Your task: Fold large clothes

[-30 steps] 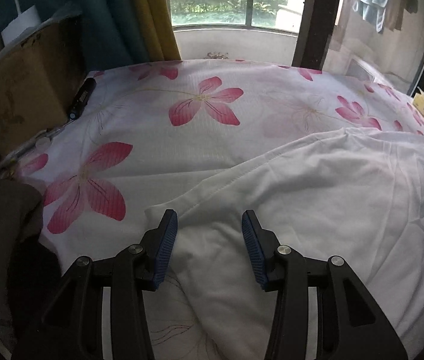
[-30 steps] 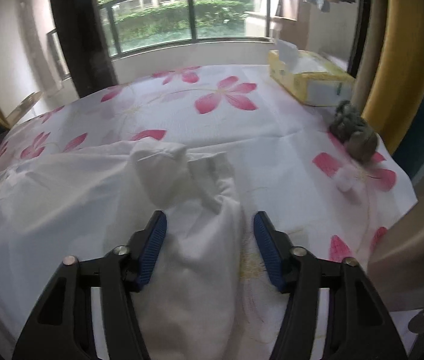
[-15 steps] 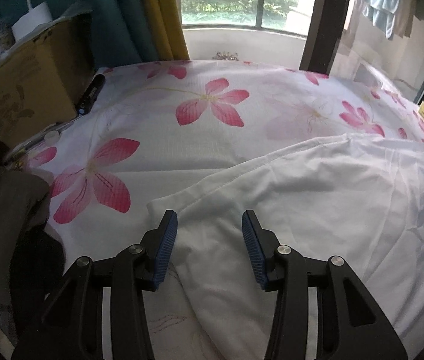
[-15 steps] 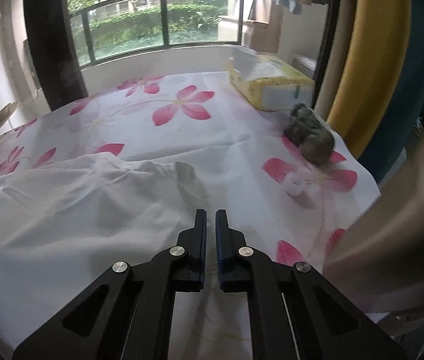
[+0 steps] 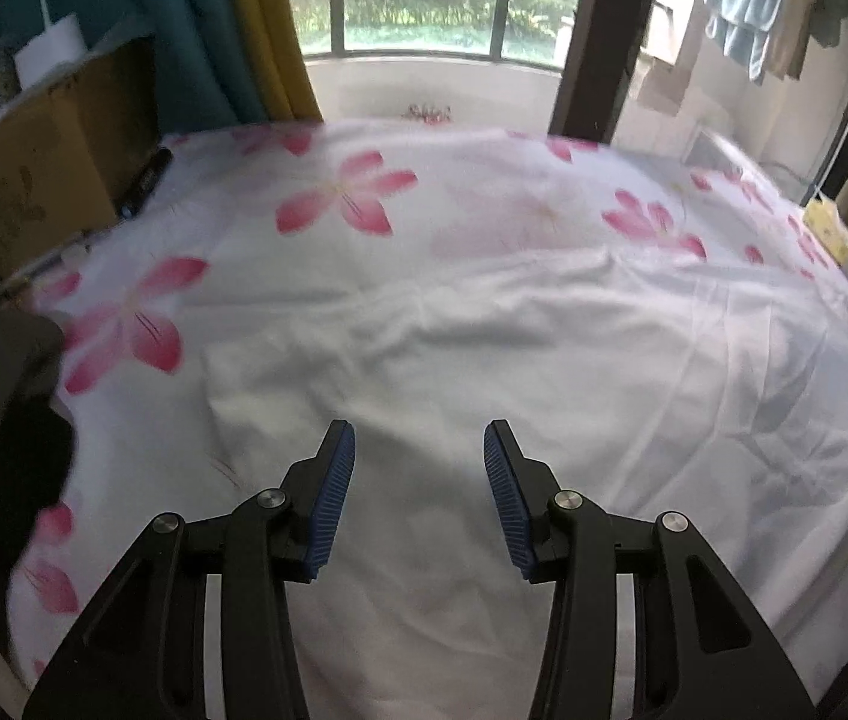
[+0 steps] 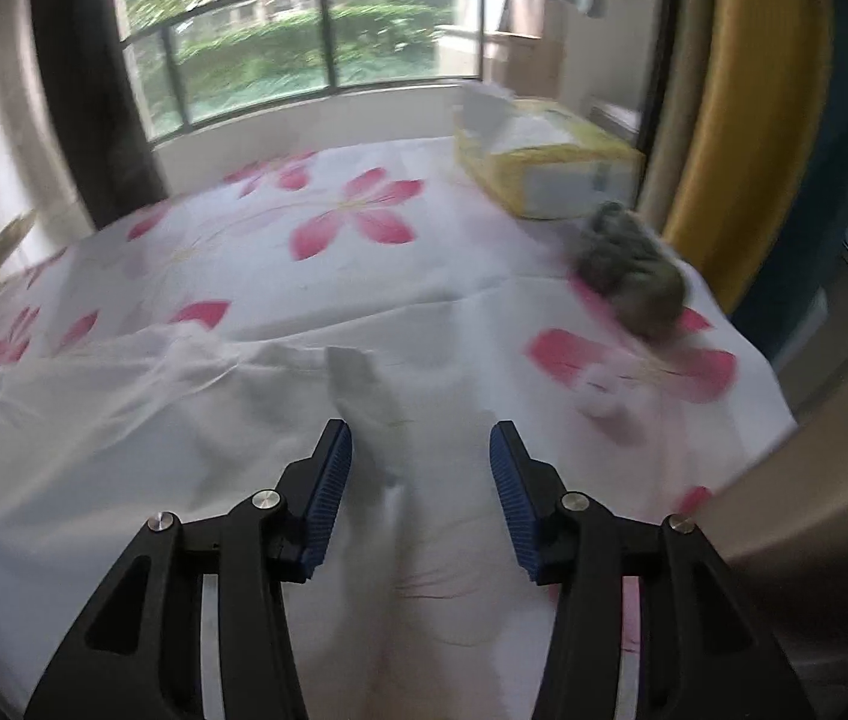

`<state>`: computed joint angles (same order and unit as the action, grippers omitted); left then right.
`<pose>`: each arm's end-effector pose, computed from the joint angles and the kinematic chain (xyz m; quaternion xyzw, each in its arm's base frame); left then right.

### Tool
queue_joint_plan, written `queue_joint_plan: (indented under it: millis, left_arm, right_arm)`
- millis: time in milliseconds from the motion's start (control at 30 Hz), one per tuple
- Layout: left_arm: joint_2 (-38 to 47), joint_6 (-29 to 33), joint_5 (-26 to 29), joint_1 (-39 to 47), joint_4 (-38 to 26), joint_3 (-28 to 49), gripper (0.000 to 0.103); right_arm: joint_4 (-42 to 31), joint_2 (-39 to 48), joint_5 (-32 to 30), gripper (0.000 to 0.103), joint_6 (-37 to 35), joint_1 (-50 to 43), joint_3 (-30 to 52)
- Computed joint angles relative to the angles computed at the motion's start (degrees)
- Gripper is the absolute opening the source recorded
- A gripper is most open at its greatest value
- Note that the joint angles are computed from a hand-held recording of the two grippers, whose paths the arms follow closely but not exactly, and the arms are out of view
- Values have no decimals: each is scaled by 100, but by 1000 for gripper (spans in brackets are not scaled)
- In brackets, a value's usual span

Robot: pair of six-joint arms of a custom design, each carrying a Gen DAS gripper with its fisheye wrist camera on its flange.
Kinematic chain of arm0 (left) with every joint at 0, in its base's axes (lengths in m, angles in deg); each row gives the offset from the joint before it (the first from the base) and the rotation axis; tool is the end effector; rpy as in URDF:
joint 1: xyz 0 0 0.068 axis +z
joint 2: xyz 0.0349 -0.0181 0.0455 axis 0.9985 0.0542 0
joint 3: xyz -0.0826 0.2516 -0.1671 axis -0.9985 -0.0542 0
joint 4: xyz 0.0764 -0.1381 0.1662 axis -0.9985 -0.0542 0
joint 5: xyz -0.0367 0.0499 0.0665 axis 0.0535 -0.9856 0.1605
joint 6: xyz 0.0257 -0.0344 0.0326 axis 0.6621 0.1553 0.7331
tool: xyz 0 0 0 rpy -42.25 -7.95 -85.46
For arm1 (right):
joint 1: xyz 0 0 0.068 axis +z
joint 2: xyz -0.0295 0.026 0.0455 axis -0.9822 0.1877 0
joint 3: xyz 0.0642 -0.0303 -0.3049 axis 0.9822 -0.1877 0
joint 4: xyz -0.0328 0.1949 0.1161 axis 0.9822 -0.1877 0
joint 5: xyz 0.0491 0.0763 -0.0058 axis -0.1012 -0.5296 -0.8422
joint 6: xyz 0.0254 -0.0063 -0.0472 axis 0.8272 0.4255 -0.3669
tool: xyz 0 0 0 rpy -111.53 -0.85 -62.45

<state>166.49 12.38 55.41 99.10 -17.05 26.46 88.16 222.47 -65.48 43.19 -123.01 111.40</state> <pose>0.2805 0.0521 0.0252 0.0496 0.9536 -0.0459 0.2934 0.2543 -0.2285 0.0229 0.1273 0.9354 -0.0326 0.3281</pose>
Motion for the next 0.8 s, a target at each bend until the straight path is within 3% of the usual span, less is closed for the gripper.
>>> queue_joint_plan:
  millis: [533,800]
  left_arm:
    - [-206,-124,571,-320,1105,-970,47]
    - [334,-54,795,-727,1818,-1347,47]
  right_arm:
    - [250,-396,-627,48,-657,-244,-1039]
    - [769,-712,-719,48,-789,-193,-1908]
